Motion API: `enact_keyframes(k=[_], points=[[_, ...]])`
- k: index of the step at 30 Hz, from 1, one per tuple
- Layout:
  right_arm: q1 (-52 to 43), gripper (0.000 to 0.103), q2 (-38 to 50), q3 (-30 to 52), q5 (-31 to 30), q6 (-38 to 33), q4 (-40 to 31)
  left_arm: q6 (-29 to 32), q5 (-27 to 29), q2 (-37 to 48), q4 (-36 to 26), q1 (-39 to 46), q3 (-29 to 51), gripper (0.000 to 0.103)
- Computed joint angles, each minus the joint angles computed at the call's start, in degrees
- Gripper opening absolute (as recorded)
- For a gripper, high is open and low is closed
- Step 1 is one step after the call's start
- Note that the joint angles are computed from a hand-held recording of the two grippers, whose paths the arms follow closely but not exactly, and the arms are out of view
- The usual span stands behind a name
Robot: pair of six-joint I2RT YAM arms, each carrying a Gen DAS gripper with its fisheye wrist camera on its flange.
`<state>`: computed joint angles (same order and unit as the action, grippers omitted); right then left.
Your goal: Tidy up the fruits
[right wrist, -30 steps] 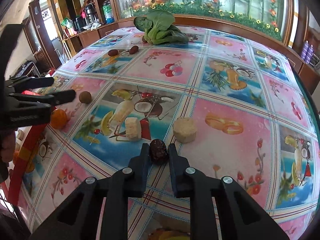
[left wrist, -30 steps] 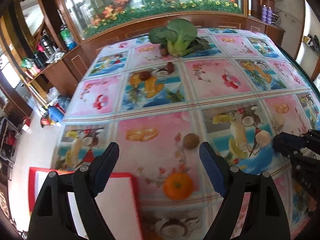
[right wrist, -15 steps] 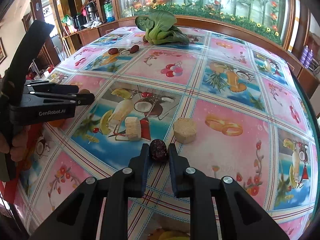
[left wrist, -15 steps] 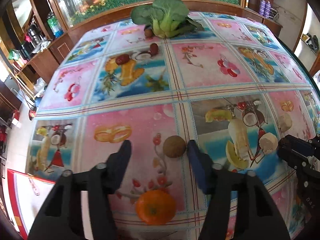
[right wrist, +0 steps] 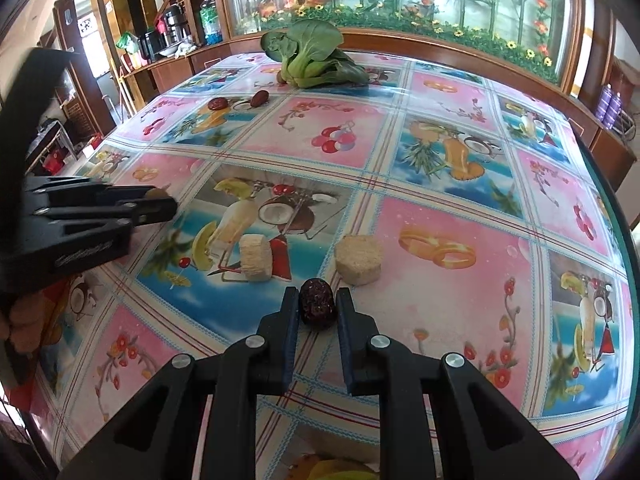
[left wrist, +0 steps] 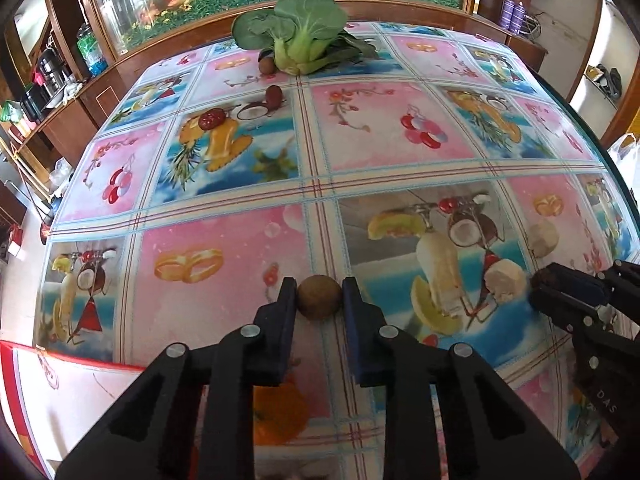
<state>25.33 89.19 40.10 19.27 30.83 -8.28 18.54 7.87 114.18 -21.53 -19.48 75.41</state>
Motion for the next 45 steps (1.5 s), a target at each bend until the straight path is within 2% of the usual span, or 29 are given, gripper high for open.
enact_keyframes(k=[4,9,17,22,32,42,45], points=[[-1.4,0.017,-1.4,-1.1,-0.1,1.6,0.3,-0.7,0.4,-5.3,3.3,-0.8,-5.7,0.025],[-2.1,0.017,-3.7,-2.8,1.0,3.5,1.2,-2.9,1.0,-16.2,8.1,-1.2,-15.9,0.025],[-2.2,0.017,-4.3,-4.1,2.8,5.3,2.9,-5.5,-5.2,-32.8,13.7,-1.4,-30.0,0.025],[-1.9,0.017,-5.0,-4.9,4.6,6.2,3.7,-5.5,-6.2,-42.3,15.9,2.2,-36.7,0.025],[-0.5,0.017,-8.5,-8.7,10.3,7.0,8.4,-3.2,0.4,-53.2,13.6,12.3,-43.0,0.025],[0.3,0.017,-11.1,-11.1,16.0,11.7,8.9,-0.8,8.8,-57.8,11.2,22.9,-44.4,0.025],[1.1,0.017,-11.2,-11.3,16.0,14.5,8.6,0.3,11.6,-57.7,10.4,26.4,-44.2,0.025]])
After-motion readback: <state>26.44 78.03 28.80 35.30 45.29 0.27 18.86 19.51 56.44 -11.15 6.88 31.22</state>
